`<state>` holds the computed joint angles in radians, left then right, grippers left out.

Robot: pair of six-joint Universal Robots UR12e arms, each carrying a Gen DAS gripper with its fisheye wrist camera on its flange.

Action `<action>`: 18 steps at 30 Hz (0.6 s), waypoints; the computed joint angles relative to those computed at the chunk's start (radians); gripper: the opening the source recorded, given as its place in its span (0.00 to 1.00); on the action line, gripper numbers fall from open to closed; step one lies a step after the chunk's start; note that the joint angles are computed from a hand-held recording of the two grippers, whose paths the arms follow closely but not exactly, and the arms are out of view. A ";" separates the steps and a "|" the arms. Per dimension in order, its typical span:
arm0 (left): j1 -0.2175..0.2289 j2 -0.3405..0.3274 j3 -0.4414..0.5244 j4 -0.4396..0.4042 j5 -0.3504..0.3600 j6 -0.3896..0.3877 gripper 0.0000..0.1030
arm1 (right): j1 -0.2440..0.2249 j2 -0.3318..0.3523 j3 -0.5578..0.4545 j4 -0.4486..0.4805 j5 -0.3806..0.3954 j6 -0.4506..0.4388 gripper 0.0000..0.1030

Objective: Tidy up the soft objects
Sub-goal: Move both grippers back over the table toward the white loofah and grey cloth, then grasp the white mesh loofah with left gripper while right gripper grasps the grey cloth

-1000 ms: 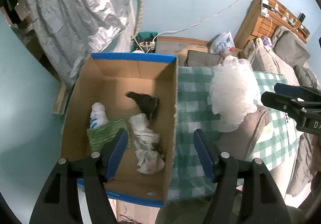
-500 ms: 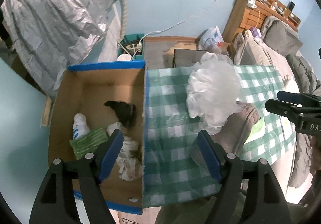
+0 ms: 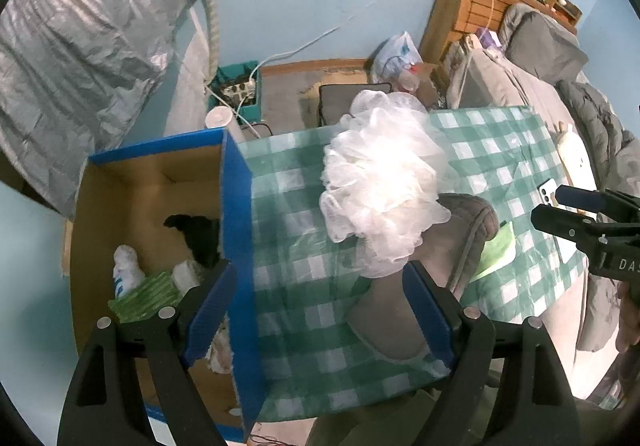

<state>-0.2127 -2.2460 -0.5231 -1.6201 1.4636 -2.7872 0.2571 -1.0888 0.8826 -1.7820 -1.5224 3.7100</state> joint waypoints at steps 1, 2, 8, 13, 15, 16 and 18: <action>-0.003 -0.007 0.010 -0.007 0.001 0.007 0.83 | -0.001 -0.004 0.008 -0.004 0.001 0.004 0.73; -0.006 -0.012 0.019 -0.013 0.001 0.012 0.83 | -0.004 -0.009 0.018 -0.007 0.001 0.009 0.73; -0.025 -0.056 0.084 -0.052 0.008 0.053 0.83 | -0.014 -0.025 0.052 -0.020 0.004 0.021 0.73; -0.034 -0.103 0.163 -0.110 -0.023 0.064 0.86 | -0.022 -0.030 0.072 -0.020 0.007 0.032 0.73; -0.036 -0.130 0.210 -0.145 -0.037 0.059 0.87 | -0.023 -0.033 0.079 -0.021 0.008 0.038 0.73; -0.037 -0.153 0.251 -0.175 -0.043 0.054 0.87 | -0.025 -0.035 0.084 -0.023 0.009 0.041 0.73; -0.040 -0.210 0.355 -0.242 -0.059 0.048 0.87 | -0.026 -0.039 0.092 -0.027 0.010 0.045 0.73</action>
